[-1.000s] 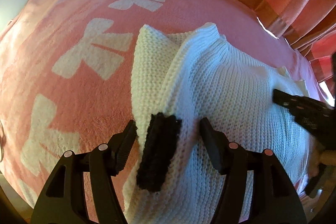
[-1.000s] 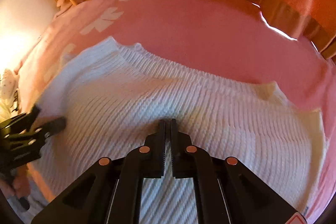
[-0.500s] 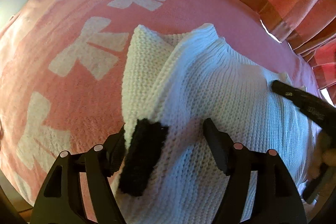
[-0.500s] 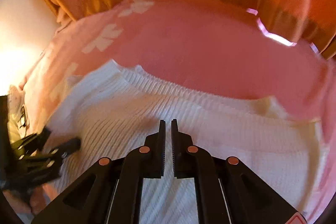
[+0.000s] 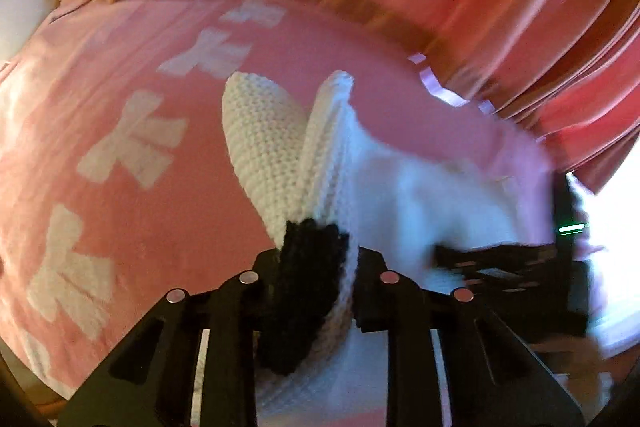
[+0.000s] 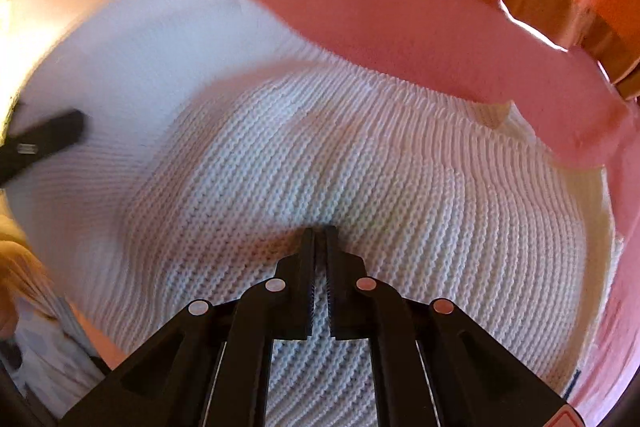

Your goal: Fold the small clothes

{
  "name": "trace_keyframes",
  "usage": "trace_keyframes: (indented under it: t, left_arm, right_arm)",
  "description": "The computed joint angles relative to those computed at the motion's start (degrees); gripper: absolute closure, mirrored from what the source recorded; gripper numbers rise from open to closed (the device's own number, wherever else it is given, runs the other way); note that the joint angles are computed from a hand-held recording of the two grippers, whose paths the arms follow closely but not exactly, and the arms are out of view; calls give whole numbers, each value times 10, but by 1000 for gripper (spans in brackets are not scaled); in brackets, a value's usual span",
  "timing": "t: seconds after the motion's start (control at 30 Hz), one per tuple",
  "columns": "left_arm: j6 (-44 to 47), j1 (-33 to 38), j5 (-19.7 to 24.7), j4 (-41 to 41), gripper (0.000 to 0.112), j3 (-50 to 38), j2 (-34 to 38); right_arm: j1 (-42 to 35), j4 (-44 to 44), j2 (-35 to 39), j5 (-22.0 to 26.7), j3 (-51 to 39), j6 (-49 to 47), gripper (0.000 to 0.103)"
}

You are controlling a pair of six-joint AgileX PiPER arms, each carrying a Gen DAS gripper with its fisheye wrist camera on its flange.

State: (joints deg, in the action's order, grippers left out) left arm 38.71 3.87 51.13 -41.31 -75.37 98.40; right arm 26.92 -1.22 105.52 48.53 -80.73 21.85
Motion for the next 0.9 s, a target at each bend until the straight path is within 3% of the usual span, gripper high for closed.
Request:
trace_keyframes:
  t: [0.13, 0.33, 0.4, 0.5, 0.63, 0.73, 0.83, 0.9]
  left_arm:
    - [-15, -18, 35, -44, 91, -1, -48]
    - [-98, -111, 59, -40, 91, -35, -73]
    - [-147, -161, 41, -17, 91, -44, -70]
    - [-220, -239, -7, 40, 91, -51, -65]
    - [-299, -318, -41, 95, 91, -62, -40]
    - [-356, -378, -74, 140, 89, -53, -11]
    - [-382, -427, -129, 157, 71, -25, 23]
    - [-381, -449, -172, 147, 69, 14, 25]
  right_arm:
    - [-19, 36, -2, -23, 14, -30, 101]
    - [-93, 213, -14, -63, 61, -166, 103]
    - [-119, 280, -24, -68, 83, -220, 103]
    - [-189, 373, -60, -36, 125, -281, 101]
    - [-279, 287, -180, -46, 193, -241, 88]
    - [-404, 360, -246, -18, 254, -338, 88]
    - [-482, 404, -280, 5, 302, -405, 85]
    - [-521, 424, -279, 29, 310, -449, 74]
